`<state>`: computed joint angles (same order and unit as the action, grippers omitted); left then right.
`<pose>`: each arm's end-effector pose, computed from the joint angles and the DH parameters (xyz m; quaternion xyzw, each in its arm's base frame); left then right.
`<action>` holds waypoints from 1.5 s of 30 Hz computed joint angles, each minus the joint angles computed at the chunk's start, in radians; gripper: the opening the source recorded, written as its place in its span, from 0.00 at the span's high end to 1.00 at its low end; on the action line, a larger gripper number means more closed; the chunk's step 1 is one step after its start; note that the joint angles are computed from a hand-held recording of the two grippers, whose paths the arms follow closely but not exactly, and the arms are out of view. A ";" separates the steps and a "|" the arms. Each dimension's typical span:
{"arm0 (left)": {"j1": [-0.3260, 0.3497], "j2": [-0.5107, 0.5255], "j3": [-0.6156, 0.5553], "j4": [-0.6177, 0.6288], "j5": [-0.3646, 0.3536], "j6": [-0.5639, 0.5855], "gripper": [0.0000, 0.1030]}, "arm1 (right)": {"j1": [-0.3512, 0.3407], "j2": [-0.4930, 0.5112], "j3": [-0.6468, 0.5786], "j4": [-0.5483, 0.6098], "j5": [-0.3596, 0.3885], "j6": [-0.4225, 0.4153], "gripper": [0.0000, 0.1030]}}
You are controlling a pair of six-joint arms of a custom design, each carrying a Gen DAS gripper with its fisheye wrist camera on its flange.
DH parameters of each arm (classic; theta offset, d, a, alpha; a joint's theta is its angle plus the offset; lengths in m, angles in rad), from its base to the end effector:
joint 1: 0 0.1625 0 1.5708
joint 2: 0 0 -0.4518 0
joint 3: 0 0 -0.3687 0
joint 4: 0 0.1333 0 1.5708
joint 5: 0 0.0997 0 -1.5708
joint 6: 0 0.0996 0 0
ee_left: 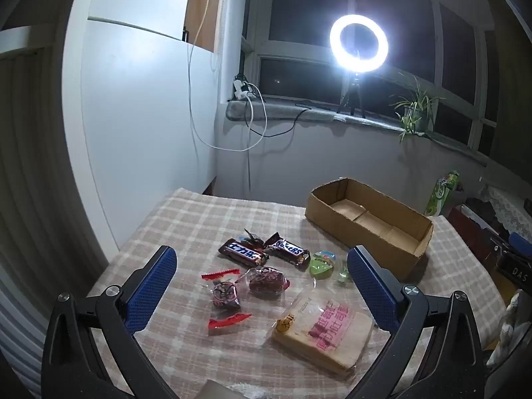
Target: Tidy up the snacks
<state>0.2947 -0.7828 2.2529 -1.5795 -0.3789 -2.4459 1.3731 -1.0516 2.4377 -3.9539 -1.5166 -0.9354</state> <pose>-0.2517 -0.3124 0.0112 -0.0280 0.7207 -0.5586 0.4096 0.0516 -0.4484 0.2221 0.3286 -0.8143 0.4160 0.2364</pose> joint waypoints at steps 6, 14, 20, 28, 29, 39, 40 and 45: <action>0.001 0.000 0.005 -0.005 0.008 -0.009 0.01 | -0.001 -0.009 0.002 0.014 0.004 -0.006 0.00; -0.010 -0.005 0.014 -0.001 0.000 -0.011 0.01 | -0.004 -0.034 0.017 0.028 0.013 0.001 0.00; -0.018 -0.007 0.001 0.042 -0.002 -0.039 0.01 | 0.012 -0.031 0.016 0.020 0.000 0.009 0.00; -0.022 -0.009 -0.006 0.065 0.002 -0.056 0.01 | 0.020 -0.044 0.020 0.026 -0.004 0.014 0.00; -0.023 -0.010 -0.004 0.061 0.002 -0.053 0.01 | 0.020 -0.045 0.022 0.027 -0.003 0.011 0.00; -0.018 -0.002 0.004 -0.002 0.017 -0.006 0.01 | 0.003 -0.039 0.020 0.013 0.002 0.002 0.00; -0.017 -0.002 0.003 -0.001 0.018 -0.005 0.01 | 0.001 -0.040 0.019 0.016 0.004 0.002 0.00; -0.016 0.000 0.000 0.003 0.018 -0.008 0.01 | -0.001 -0.040 0.018 0.017 0.010 -0.002 0.00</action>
